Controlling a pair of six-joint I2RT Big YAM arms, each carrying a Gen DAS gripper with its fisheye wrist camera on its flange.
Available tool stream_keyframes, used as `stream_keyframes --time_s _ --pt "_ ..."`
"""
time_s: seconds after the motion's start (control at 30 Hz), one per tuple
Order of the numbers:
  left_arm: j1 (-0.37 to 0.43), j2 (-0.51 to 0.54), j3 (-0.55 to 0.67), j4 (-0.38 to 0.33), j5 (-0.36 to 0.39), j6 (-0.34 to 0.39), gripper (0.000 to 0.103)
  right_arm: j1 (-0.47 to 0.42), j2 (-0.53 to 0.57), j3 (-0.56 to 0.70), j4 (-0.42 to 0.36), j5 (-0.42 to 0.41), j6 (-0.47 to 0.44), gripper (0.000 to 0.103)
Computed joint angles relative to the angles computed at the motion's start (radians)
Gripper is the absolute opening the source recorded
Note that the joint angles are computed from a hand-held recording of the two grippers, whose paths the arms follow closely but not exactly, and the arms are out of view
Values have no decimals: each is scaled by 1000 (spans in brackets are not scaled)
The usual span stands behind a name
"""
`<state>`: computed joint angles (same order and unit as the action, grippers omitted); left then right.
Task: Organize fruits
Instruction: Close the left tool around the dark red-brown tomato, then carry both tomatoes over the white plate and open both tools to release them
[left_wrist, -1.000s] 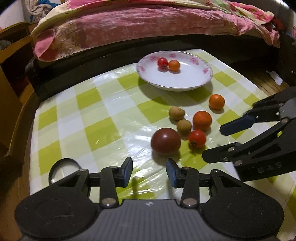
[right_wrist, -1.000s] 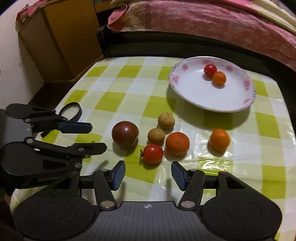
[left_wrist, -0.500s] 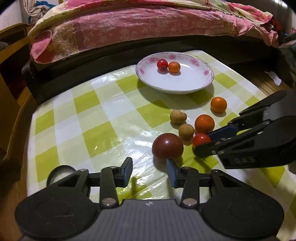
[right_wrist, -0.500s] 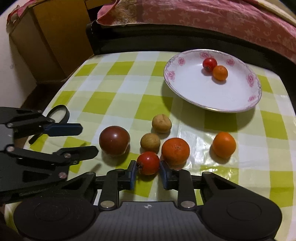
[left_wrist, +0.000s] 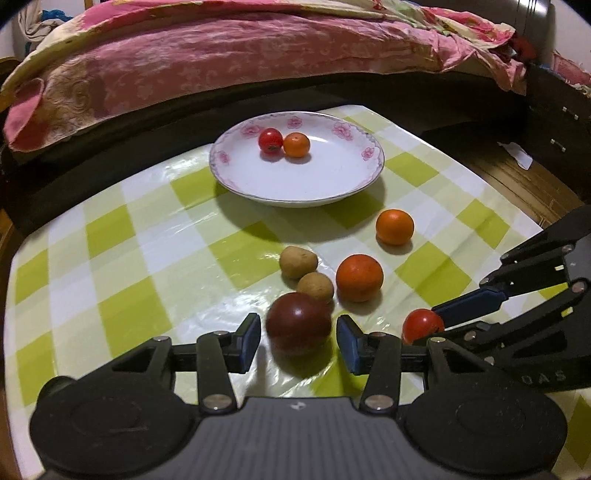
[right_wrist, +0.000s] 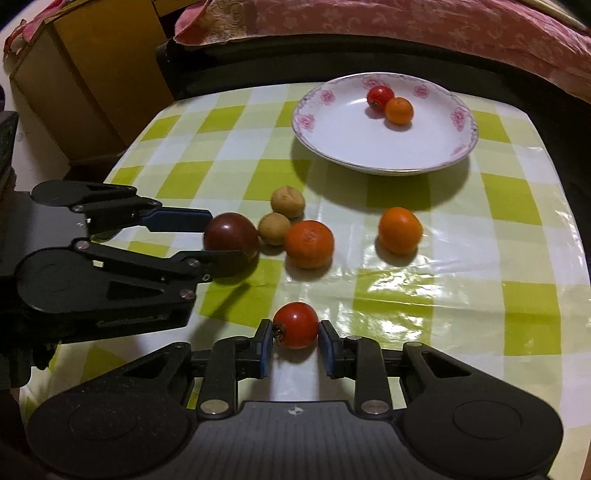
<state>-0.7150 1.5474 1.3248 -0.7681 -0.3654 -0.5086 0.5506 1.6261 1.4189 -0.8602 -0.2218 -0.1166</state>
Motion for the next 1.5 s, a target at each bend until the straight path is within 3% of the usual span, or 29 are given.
stream_keyframes --time_s 0.57,0.77,0.93,1.23,1.37,1.5 --pt "0 10 -6 -17 10 -28 48 -4 13 11 -15 -9 -32 30" --pt "-6 11 -7 -25 -4 -9 54 7 12 10 -7 2 -62 42" --pt "-6 12 -9 -20 -11 1 58 16 9 5 -3 17 -85 42" --pt "2 16 -12 3 -24 -20 58 17 10 10 -11 33 -76 35" --pt "5 12 -17 20 -9 -31 49 15 11 12 -16 36 -70 26" --pt "0 14 -13 13 -18 -31 48 13 10 13 -20 36 -66 24"
